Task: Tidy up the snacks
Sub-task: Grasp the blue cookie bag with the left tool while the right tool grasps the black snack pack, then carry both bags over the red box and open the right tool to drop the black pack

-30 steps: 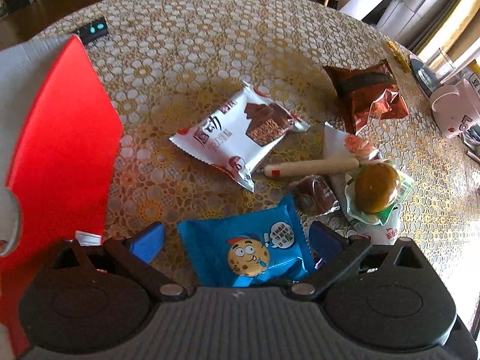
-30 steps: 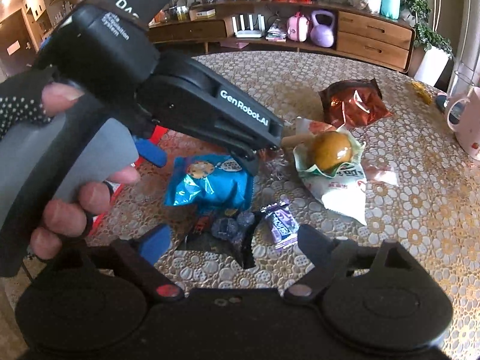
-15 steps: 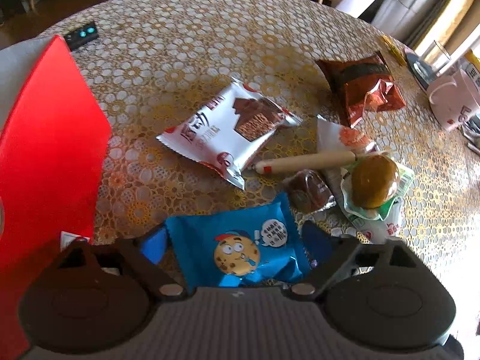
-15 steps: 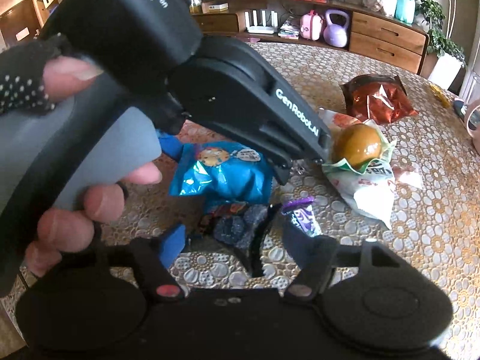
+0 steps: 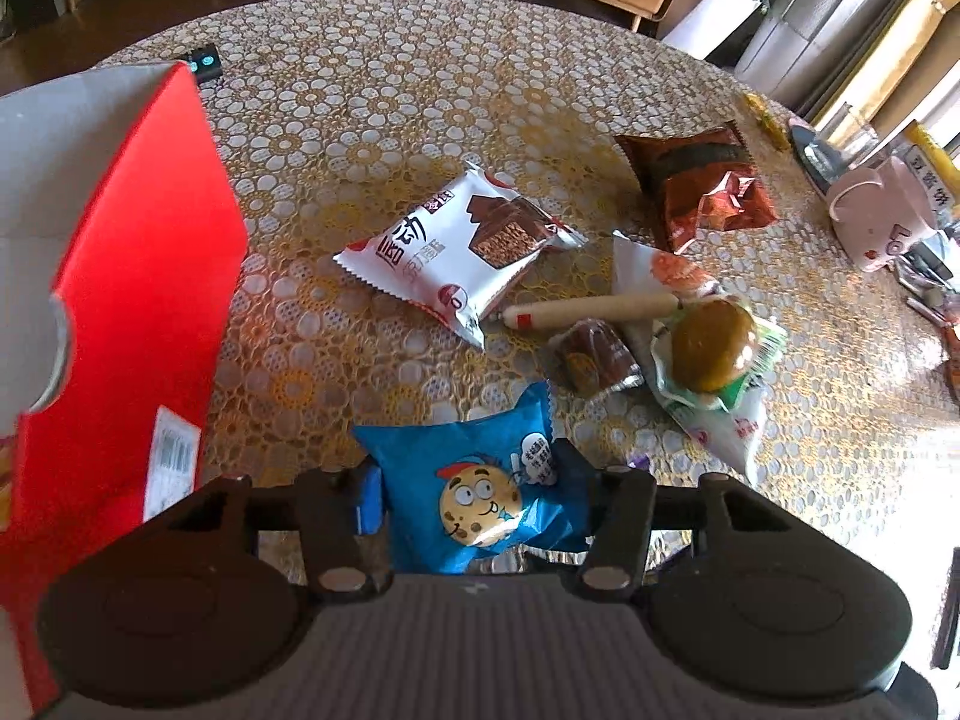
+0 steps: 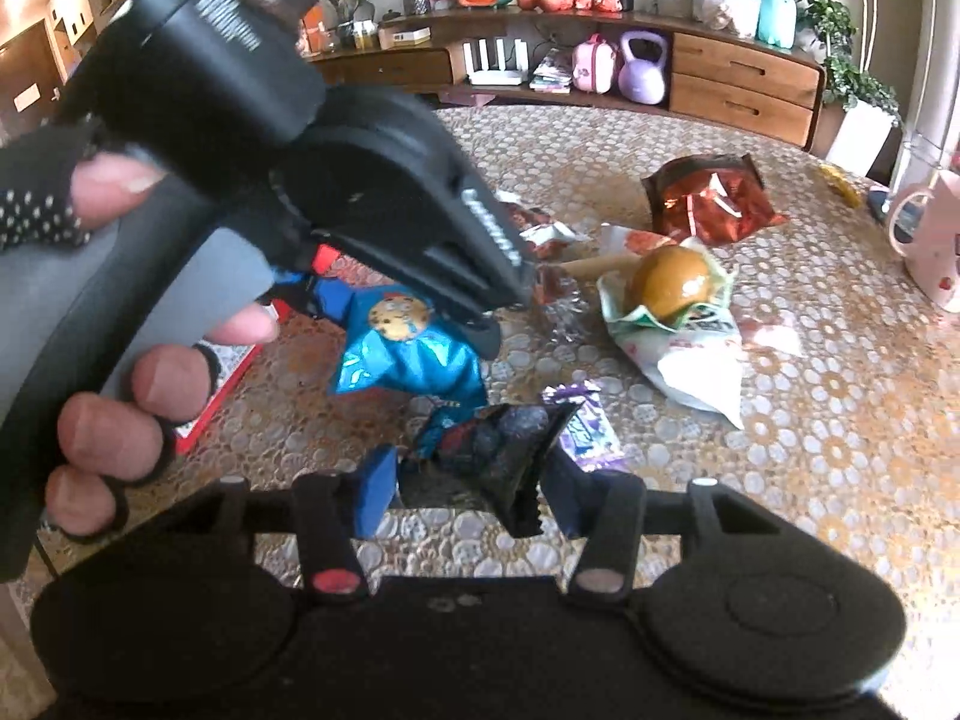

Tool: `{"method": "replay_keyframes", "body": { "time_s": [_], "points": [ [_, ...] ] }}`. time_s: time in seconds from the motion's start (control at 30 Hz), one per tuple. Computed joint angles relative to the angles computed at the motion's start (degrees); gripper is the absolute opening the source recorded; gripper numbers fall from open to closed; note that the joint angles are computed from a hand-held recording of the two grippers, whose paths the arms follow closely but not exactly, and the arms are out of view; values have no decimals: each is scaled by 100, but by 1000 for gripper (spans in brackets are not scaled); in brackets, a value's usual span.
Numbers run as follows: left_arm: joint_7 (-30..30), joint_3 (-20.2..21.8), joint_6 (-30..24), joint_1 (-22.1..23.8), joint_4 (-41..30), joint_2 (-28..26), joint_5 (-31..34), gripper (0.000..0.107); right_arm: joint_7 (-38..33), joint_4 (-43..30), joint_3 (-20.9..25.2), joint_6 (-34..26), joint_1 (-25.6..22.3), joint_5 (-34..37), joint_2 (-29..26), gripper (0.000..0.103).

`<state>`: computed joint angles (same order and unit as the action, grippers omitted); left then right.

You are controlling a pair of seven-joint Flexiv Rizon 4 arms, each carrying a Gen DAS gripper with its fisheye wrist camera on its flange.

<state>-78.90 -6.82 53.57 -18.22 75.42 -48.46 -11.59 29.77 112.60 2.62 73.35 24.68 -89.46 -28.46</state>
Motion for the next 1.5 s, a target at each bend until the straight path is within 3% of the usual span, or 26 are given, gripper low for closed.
{"method": "replay_keyframes", "body": {
  "time_s": [0.3, 0.7, 1.13, 1.5],
  "points": [
    [582, -388, 475, 395, 1152, 851, -428, 54, -171, 432, 229, -526, 145, 276, 638, 50],
    [1809, -754, 834, 917, 2489, 1979, -1421, 54, -805, 388, 492, -1291, 579, 867, 1098, 50],
    [3068, -498, 634, 1158, 3184, 2866, -2405, 54, -1267, -124, 571, -1684, 943, 1079, 1150, 50],
    [3484, -127, 538, 1376, 3114, 3004, -2704, 54, -1806, -911, 358, -1528, 1135, 1195, 674, 50]
  ]
}}
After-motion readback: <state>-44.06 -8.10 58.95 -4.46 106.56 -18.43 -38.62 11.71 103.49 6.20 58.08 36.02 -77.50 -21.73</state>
